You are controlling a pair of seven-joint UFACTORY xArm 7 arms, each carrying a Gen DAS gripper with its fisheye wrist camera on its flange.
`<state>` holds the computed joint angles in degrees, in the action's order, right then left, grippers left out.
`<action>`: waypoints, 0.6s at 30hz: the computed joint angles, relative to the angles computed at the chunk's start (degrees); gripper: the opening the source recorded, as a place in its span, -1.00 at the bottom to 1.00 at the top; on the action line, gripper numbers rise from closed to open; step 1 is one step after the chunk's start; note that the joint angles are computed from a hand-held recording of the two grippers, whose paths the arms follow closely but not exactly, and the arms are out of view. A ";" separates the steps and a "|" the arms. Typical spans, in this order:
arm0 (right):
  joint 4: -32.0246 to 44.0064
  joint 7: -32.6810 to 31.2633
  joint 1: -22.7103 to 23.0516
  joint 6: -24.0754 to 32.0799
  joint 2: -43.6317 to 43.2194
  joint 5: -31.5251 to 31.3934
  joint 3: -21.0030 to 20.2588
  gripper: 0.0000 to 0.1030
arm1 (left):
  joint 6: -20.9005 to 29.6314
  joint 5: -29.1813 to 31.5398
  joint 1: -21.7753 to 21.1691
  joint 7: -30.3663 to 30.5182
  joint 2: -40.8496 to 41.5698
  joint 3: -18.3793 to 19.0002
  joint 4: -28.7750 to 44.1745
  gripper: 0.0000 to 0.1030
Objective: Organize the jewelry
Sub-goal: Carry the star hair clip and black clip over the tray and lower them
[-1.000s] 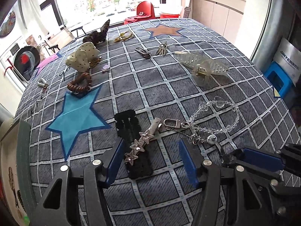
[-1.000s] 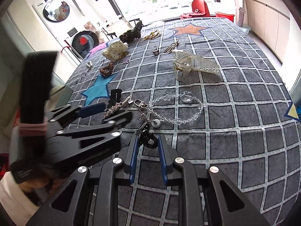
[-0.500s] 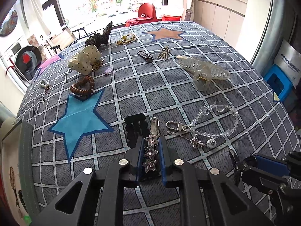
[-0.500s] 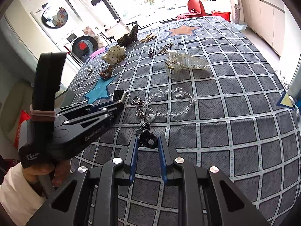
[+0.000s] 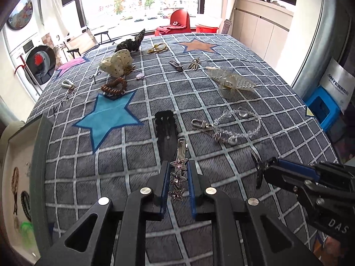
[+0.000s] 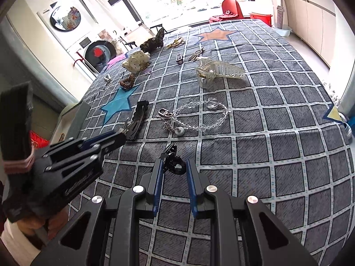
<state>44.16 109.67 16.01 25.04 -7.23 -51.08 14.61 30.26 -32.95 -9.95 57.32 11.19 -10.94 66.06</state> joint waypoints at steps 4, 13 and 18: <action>0.69 -0.27 0.65 0.83 0.44 0.48 0.33 -0.55 | -0.41 -1.99 0.86 1.08 -2.11 0.53 -2.32 -0.66; 3.56 -2.43 2.88 2.64 2.71 2.28 0.26 -0.55 | -0.86 -7.64 2.29 5.14 -6.55 3.06 -6.75 -0.66; 7.56 -4.89 4.98 3.94 5.88 3.17 -0.47 -0.55 | -0.15 -11.58 3.28 9.38 -8.13 4.92 -7.85 -0.66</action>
